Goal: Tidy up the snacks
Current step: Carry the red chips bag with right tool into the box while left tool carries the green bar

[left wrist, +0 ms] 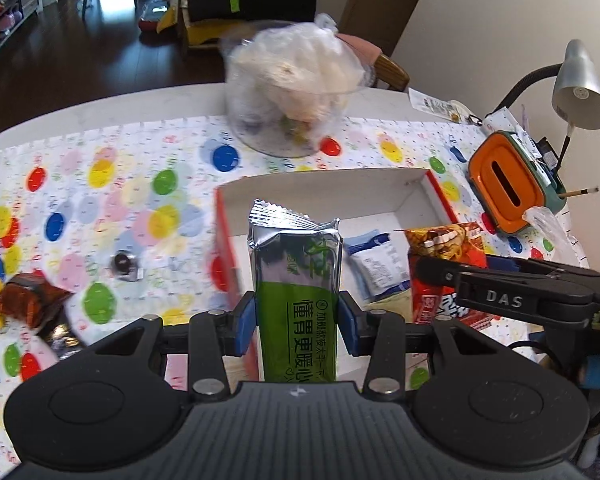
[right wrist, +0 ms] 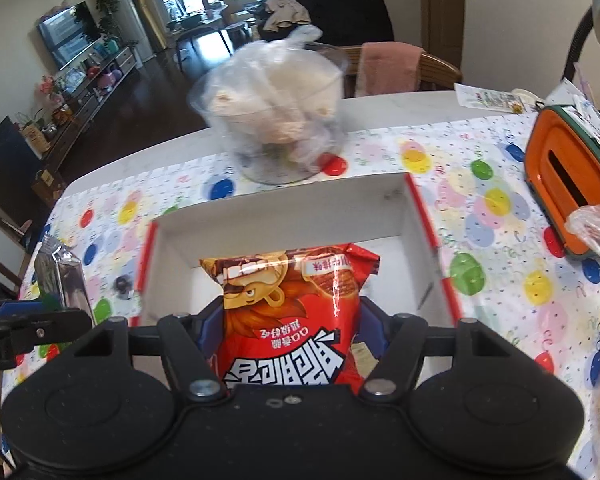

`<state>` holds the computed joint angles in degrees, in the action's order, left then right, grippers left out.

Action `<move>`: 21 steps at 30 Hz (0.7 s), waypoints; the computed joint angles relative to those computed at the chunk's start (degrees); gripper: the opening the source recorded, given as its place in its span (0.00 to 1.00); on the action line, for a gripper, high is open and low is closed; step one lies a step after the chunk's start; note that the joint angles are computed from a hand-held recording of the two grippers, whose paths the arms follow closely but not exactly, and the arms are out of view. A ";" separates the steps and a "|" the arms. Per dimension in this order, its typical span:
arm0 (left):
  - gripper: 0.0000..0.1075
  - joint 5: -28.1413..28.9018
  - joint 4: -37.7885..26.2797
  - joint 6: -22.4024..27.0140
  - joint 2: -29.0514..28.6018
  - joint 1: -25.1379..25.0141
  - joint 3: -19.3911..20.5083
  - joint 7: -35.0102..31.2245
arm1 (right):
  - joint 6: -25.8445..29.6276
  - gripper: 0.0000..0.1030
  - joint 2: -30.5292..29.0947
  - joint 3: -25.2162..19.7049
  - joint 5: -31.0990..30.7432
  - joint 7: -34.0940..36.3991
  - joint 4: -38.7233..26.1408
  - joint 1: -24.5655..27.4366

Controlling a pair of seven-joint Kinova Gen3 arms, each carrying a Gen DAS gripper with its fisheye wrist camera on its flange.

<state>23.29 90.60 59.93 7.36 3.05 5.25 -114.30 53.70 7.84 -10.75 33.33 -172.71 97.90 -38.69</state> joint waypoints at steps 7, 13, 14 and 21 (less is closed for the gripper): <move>0.39 -7.62 -4.34 -1.08 5.49 6.18 1.84 10.11 | -3.97 0.65 -0.72 1.14 -3.22 4.53 3.53 3.91; 0.39 -15.61 -8.60 -0.72 10.71 11.74 2.18 17.52 | -7.60 0.65 0.09 1.54 -6.96 11.07 4.98 6.54; 0.39 -16.85 -9.37 -0.42 11.56 12.63 2.12 18.73 | -7.98 0.65 0.46 1.57 -7.67 12.35 4.96 6.76; 0.39 -22.99 -14.97 2.49 17.31 17.09 2.09 21.98 | -10.12 0.65 3.24 2.44 -10.87 19.03 4.37 6.92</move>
